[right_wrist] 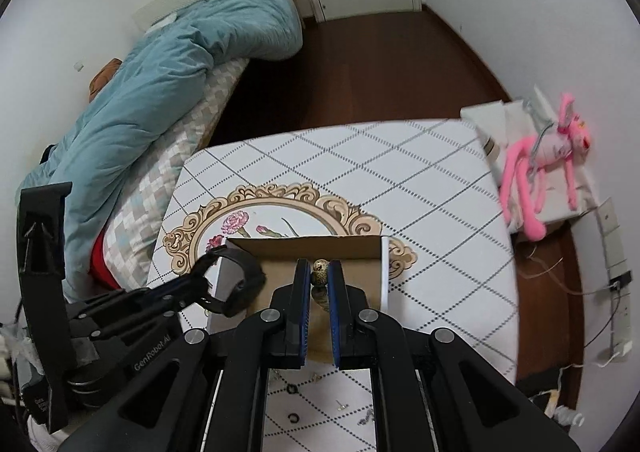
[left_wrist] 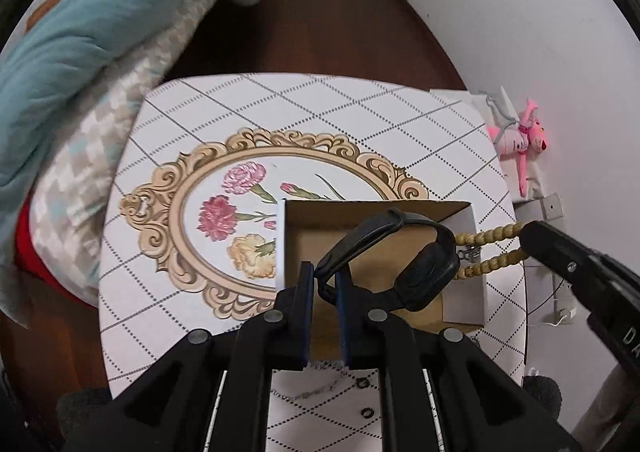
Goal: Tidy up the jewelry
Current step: 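Carry both items into the white box and open both grippers, then lift both grippers out of the box back over the table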
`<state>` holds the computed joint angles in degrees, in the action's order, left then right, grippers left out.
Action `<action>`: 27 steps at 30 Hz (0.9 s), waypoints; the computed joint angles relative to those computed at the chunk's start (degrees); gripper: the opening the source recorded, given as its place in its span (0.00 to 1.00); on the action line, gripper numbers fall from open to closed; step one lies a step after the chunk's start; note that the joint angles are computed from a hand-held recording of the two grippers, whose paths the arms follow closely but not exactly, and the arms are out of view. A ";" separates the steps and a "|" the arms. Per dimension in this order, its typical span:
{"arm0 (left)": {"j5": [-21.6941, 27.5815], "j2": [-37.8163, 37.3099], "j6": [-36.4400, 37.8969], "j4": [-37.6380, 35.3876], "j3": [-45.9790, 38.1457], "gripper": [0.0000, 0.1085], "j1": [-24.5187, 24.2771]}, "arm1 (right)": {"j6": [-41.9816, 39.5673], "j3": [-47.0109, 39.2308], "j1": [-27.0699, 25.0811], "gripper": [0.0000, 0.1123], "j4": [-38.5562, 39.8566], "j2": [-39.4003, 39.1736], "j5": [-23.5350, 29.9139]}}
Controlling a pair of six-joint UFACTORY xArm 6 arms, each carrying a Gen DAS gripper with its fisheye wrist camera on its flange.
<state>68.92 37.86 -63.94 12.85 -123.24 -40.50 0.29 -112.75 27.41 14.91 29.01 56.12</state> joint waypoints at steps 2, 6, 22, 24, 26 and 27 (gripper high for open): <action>0.35 1.49 0.78 -1.52 -1.96 0.09 0.50 | -0.08 -2.03 -0.26 0.08 0.76 2.05 1.01; -1.28 2.49 1.41 -5.99 -2.92 0.14 1.89 | -0.37 -5.42 -0.62 0.08 2.10 4.96 2.21; 4.37 -1.84 -4.97 10.09 3.31 0.95 -2.08 | 1.99 1.89 0.85 0.73 -11.56 2.80 3.42; 4.74 -2.40 -5.53 11.19 4.63 0.95 -2.48 | 4.80 6.19 1.44 0.85 -16.87 0.63 0.63; 4.57 -3.06 -6.57 11.49 6.09 0.95 -2.75 | 6.35 8.87 1.59 0.86 -19.82 -0.65 -0.95; 4.48 -3.23 -6.92 11.69 6.60 0.95 -2.93 | 6.95 10.02 1.52 0.89 -20.47 -1.21 -1.59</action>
